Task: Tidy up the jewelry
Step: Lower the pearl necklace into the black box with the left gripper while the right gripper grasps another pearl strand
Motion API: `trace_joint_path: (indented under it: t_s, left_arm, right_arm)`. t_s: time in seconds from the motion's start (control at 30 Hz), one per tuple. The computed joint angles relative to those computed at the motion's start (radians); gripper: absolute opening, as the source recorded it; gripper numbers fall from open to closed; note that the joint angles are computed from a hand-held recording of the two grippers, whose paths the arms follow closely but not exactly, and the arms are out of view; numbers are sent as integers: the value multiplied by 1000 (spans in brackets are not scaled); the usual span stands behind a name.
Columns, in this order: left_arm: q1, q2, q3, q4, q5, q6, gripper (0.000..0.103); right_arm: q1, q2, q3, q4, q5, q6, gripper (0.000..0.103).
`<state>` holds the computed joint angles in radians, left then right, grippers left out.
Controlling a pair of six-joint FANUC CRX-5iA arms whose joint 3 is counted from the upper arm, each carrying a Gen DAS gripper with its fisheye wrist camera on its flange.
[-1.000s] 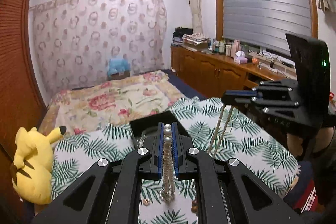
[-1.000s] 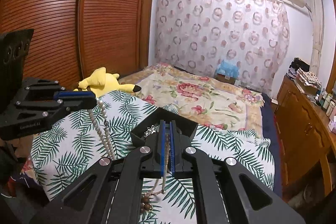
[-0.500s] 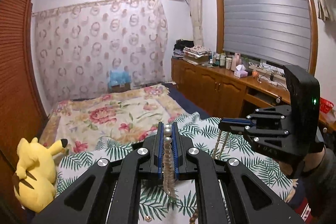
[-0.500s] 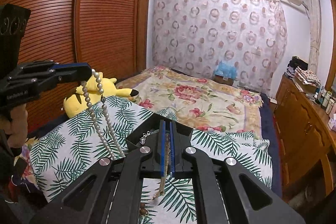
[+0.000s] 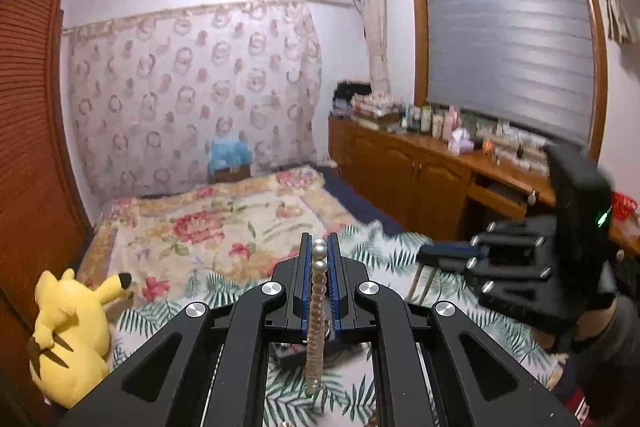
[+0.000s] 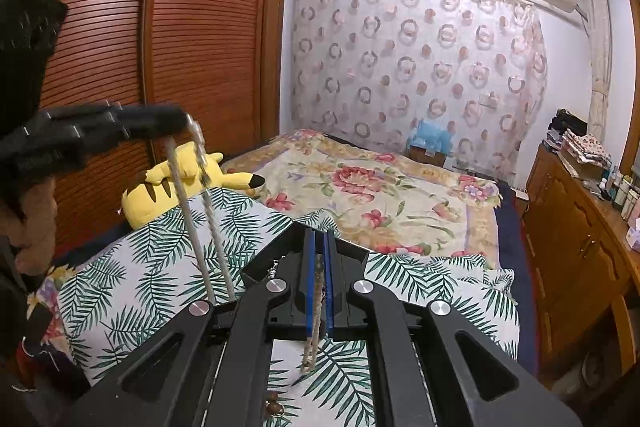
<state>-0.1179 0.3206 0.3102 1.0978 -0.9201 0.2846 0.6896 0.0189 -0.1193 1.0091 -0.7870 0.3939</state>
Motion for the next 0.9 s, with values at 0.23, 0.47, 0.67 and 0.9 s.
trace_joint_path:
  t_s: [0.23,0.47,0.67,0.9]
  left_arm:
    - [2,-18,-15,52,7,-36,7]
    - [-2,59,90,-275,-47,161,7]
    - [2,37,65,-207,-23,123,7]
    - [-4,14,69,-110,-27,69,7]
  right_arm:
    - [-1,-3,-9,9,6,-10,5]
    - [1,-7,-17,-6,2,-4,5]
    - [-2,-1,-9,-18,-3,0,5]
    - [-7,6,-1,-15,4,0,5]
